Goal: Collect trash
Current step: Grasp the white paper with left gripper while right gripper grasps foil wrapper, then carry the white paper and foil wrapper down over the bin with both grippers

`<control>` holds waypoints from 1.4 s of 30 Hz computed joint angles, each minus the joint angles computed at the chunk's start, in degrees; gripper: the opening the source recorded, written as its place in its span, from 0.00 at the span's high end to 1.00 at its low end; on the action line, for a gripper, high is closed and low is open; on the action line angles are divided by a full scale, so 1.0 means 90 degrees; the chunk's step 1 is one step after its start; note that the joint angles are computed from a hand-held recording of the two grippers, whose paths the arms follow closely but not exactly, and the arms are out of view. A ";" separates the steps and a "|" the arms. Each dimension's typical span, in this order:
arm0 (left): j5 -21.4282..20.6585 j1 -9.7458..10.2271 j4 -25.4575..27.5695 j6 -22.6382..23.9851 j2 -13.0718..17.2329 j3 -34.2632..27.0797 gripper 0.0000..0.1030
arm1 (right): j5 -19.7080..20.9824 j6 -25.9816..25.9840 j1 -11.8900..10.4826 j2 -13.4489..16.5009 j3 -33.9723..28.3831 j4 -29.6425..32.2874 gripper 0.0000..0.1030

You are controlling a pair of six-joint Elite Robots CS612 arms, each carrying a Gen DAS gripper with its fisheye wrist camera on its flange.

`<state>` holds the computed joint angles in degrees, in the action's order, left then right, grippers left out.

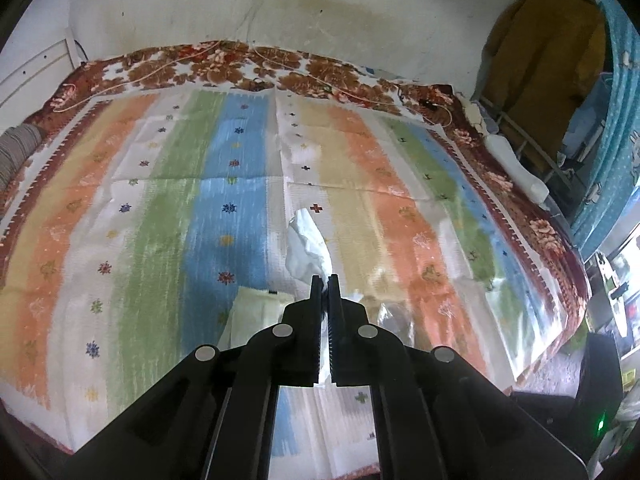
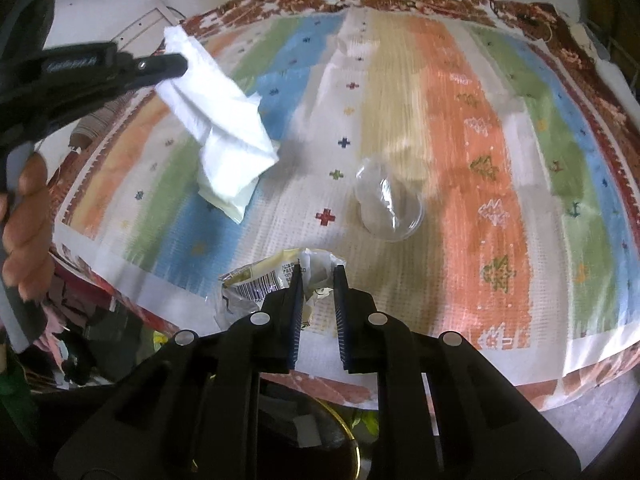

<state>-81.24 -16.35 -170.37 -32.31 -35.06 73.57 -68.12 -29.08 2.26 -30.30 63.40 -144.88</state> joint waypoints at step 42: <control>0.0288 -0.0677 -0.2261 -0.0553 -0.1487 0.2858 0.98 | 0.1149 -0.0385 -0.0518 -0.1546 0.2944 -0.3221 0.87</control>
<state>-78.65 -22.44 -190.72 -37.29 -48.44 99.29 -57.78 -32.54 -2.40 -44.22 89.89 -173.87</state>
